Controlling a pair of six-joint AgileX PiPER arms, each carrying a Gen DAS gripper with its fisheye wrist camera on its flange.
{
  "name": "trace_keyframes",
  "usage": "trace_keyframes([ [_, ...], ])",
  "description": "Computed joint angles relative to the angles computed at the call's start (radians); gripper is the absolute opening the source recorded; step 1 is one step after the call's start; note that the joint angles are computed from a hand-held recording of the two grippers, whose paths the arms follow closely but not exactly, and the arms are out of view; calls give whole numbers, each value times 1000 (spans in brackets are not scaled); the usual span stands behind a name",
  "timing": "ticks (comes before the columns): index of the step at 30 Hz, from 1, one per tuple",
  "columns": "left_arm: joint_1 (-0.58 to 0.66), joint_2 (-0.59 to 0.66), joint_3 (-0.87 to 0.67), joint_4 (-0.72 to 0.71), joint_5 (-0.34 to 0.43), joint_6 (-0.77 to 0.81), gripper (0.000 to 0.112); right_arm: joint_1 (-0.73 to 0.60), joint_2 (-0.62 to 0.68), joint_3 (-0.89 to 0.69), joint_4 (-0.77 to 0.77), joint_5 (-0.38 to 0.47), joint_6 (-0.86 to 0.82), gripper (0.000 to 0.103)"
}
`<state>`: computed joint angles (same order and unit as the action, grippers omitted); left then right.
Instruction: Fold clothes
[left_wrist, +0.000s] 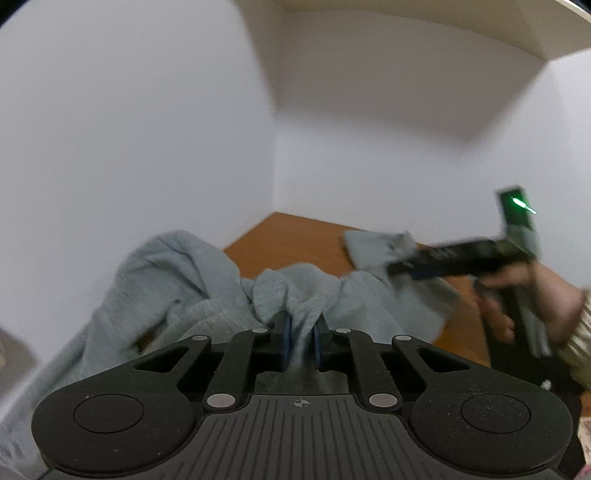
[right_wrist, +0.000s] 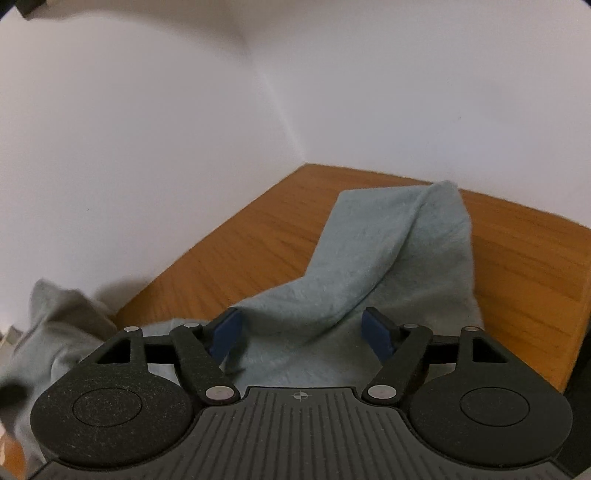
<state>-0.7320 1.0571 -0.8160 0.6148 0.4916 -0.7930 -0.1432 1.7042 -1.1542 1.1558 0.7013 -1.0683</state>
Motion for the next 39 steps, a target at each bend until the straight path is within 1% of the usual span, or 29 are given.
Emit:
trace_keyframes([
  [2, -22, -22, 22, -39, -3, 18, 13, 32, 10, -20, -61, -42, 68, 73],
  [5, -63, -42, 45, -6, 20, -35, 12, 71, 37, -57, -143, -101, 162, 73],
  [8, -61, -63, 63, -31, 29, -34, 12, 97, 51, -74, -163, -139, 221, 73],
  [9, -77, -80, 66, -25, 53, -46, 12, 105, 54, -77, -175, -154, 223, 73],
  [10, -101, -100, 67, -13, 84, -67, 12, 113, 58, -80, -187, -169, 225, 70],
  [12, -102, -106, 67, -14, 92, -64, 12, 128, 66, -87, -214, -199, 230, 56],
  [14, -118, -105, 51, -9, 115, -74, 12, 126, 67, -93, -232, -196, 224, 26],
  [15, -128, -104, 44, -4, 127, -82, 12, 124, 68, -93, -231, -195, 210, 19],
  [16, -129, -101, 39, -5, 130, -81, 12, 117, 60, -84, -202, -195, 156, 9],
  [19, -120, -96, 25, -29, 133, -51, 13, 89, 29, -39, -48, -197, -77, 5],
  [21, -102, -90, 22, -50, 123, -23, 13, 60, 1, -19, 27, -180, -165, 4],
  [23, -89, -80, 11, -68, 118, 4, 13, 13, -25, -10, 103, -133, -241, 4],
  [25, -73, -71, -2, -97, 111, 37, 15, -61, -57, 6, 190, -52, -327, 4],
  [27, -46, -63, -15, -137, 95, 82, 17, -130, -77, 0, 210, 18, -346, 4],
  [30, 13, -51, -39, -216, 70, 169, 32, -242, -87, 1, 202, 119, -377, 4],
  [31, 32, -45, -47, -234, 62, 188, 40, -258, -85, 5, 181, 116, -388, 4],
  [32, 60, -35, -57, -260, 53, 218, 44, -271, -83, 10, 160, 110, -398, 4],
  [33, 88, -24, -68, -287, 43, 249, 46, -284, -81, 14, 139, 104, -410, 4],
  [35, 147, 5, -98, -339, 33, 306, 56, -306, -71, 19, 102, 91, -422, 4],
  [36, 177, 25, -117, -363, 30, 333, 58, -314, -63, 19, 85, 85, -423, 4],
  [38, 235, 65, -154, -404, 21, 383, 68, -325, -41, 10, 54, 75, -422, 4],
  [39, 262, 86, -170, -412, 10, 396, 71, -327, -36, 8, 32, 72, -426, 4],
])
